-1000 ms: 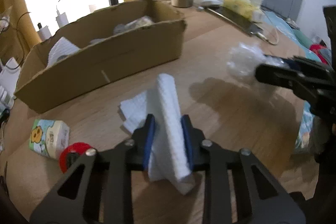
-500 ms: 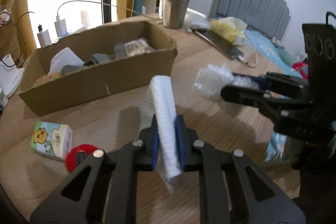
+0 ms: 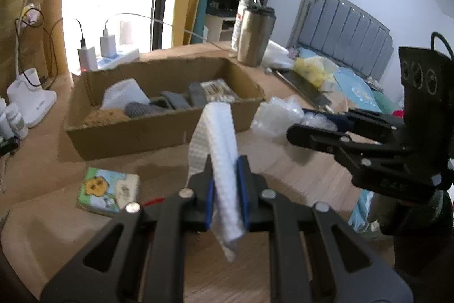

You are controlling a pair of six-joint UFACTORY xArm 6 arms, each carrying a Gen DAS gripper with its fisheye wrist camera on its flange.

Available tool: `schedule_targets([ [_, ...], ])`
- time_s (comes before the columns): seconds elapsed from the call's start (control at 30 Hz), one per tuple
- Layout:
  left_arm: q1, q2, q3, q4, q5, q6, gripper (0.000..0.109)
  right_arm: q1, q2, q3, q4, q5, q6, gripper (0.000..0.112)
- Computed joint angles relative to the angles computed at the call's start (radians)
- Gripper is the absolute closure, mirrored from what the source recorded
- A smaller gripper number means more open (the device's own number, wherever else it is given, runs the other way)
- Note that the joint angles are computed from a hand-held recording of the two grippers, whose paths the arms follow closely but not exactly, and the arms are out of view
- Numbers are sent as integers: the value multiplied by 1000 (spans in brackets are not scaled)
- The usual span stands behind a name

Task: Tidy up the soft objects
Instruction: 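Carry the towel with the left gripper into the box while the right carries the bubble wrap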

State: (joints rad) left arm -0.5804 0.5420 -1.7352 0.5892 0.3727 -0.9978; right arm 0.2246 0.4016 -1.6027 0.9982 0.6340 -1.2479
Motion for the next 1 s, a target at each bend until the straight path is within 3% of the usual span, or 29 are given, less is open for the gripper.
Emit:
schedule_targets([
  [0.37,44,-49,29,77,-28,-56,93,21,47,-95,-13,-6,21,80],
  [0.8,77,-6,-43,32,-22,-15,93,20,164,-275,-66,23,93,80],
  [1.0,91,47,-118,-15,-2,26,93,17,264,-424,-112,69,150,80],
])
